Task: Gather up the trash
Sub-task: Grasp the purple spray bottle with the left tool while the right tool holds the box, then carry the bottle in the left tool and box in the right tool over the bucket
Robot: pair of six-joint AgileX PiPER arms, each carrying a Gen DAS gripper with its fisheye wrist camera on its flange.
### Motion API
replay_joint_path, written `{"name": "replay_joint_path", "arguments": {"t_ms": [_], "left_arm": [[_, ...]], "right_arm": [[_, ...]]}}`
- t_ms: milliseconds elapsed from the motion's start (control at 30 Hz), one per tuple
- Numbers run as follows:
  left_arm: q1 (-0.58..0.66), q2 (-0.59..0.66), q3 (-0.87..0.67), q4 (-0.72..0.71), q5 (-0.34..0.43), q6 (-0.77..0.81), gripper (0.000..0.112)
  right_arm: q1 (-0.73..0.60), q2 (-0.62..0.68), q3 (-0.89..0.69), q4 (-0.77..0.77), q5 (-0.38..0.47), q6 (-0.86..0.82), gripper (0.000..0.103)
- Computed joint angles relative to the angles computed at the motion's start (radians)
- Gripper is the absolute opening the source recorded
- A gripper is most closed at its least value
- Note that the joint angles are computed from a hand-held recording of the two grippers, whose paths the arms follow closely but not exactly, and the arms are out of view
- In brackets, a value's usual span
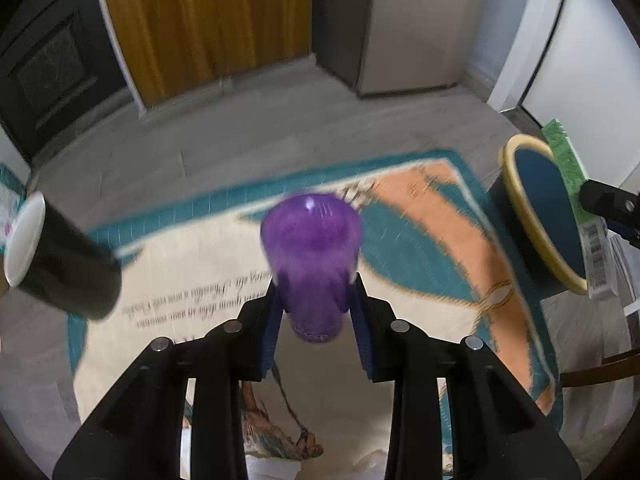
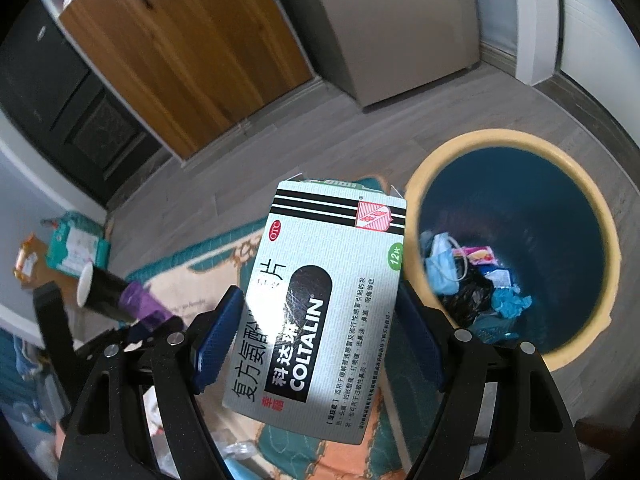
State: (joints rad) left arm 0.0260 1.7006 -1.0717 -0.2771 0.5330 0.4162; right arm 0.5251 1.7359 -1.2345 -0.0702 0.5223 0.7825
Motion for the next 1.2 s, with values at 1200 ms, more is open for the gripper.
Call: {"name": "replay_joint_path", "arguments": {"t_ms": [1200], "left_arm": [[-0.514, 0.063, -0.208, -0.221, -0.019, 0.101, 0.032]], "right_arm": [[-0.482, -0.08, 0.197, 0.259, 0.022, -0.379, 0.078]]}}
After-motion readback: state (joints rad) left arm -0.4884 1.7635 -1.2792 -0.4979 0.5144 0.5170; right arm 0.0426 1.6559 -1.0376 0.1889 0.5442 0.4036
